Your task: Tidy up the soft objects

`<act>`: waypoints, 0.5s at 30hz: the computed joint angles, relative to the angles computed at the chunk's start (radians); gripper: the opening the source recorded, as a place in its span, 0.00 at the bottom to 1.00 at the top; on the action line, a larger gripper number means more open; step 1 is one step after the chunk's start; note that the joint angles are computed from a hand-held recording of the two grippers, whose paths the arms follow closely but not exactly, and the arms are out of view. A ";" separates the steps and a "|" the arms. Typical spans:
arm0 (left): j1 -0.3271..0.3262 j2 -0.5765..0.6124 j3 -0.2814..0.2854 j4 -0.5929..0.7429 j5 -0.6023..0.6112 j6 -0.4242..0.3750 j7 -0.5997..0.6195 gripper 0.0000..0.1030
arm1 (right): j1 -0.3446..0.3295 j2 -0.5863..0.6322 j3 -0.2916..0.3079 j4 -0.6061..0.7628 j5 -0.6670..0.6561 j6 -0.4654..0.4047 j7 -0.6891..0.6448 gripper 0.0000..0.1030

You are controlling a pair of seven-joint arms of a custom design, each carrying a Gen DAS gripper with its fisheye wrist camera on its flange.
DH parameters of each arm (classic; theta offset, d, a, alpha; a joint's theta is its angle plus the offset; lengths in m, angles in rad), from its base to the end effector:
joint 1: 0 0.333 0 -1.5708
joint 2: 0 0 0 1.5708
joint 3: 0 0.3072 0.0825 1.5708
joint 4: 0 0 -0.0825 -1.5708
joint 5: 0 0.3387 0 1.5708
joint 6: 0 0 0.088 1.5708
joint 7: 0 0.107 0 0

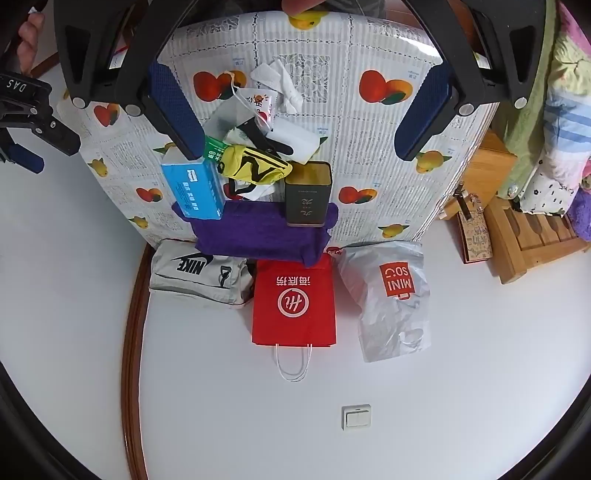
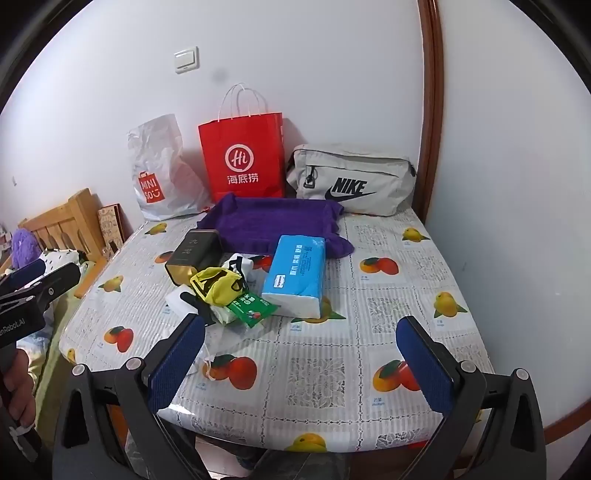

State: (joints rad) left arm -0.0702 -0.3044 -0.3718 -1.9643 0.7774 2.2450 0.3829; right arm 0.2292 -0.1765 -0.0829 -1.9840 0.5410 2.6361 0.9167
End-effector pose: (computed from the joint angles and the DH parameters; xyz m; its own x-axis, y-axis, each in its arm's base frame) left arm 0.4224 -0.2092 0.6615 0.3911 -0.9203 -0.0025 -0.5143 -0.2163 -0.8299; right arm 0.5105 0.0583 0.6392 0.4346 -0.8999 -0.0368 -0.5583 -0.2371 -0.7950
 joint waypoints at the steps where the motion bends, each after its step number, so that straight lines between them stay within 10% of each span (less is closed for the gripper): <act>1: -0.001 0.000 0.000 -0.001 0.002 0.002 0.003 1.00 | -0.003 -0.001 0.003 -0.001 -0.014 0.000 0.003 1.00; 15: -0.009 -0.019 0.015 -0.016 -0.026 0.011 -0.003 1.00 | 0.015 -0.017 -0.002 -0.005 -0.002 -0.028 -0.001 1.00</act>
State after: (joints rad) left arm -0.0793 -0.3233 -0.3572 -1.9802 0.7512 2.2556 0.3800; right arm 0.2442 -0.1938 -0.0846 -1.9894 0.5385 2.6083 0.9157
